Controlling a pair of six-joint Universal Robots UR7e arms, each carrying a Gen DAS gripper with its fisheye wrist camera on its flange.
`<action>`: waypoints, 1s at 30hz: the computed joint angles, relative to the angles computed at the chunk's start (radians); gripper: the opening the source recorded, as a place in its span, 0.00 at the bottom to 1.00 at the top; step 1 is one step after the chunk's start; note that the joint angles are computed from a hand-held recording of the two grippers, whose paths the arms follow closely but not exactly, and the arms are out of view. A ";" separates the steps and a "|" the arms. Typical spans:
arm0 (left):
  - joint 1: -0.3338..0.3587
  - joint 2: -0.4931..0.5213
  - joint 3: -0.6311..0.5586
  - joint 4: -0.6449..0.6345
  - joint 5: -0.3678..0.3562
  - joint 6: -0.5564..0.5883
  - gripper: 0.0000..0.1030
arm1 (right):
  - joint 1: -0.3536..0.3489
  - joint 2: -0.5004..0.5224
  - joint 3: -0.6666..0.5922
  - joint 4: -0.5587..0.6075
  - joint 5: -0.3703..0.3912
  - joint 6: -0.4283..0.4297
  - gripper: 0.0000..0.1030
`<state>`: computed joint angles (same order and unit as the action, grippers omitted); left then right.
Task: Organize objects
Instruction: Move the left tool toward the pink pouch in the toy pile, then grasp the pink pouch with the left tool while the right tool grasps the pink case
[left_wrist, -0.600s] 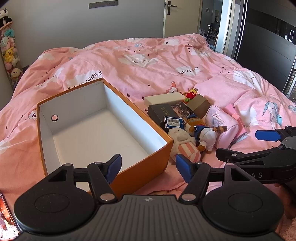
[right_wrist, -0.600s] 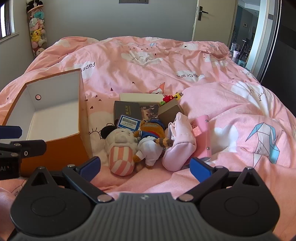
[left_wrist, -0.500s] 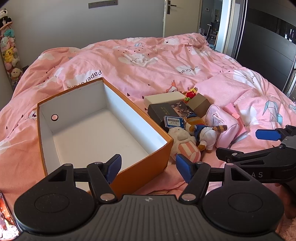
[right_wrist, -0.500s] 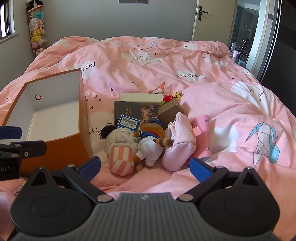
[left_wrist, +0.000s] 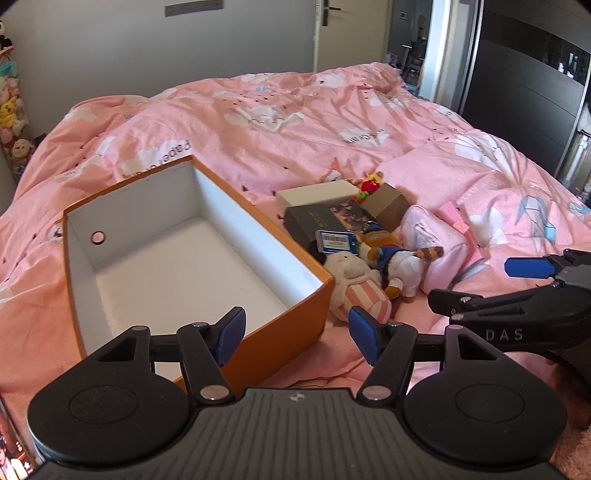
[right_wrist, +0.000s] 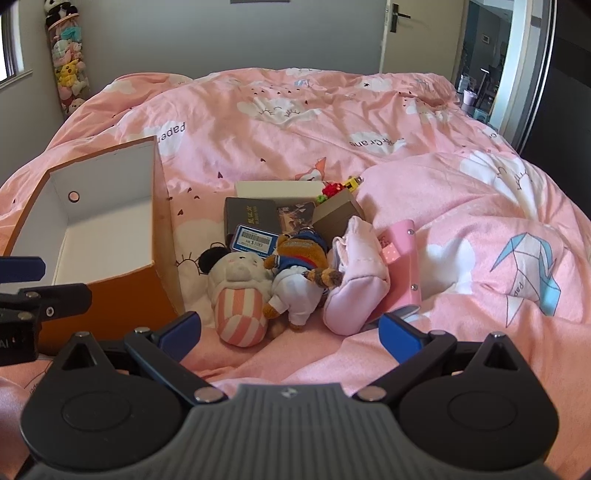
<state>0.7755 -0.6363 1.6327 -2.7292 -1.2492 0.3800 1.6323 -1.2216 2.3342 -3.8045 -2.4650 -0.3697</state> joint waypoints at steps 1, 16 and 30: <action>0.001 0.003 -0.009 0.017 -0.016 0.008 0.71 | -0.007 -0.015 0.002 0.018 0.005 0.020 0.99; -0.019 0.177 -0.278 0.280 -0.200 0.032 0.58 | -0.148 -0.174 -0.030 0.190 0.069 0.091 0.50; -0.043 0.481 -0.691 0.573 -0.307 -0.209 0.63 | -0.339 -0.267 -0.087 0.392 0.301 0.144 0.23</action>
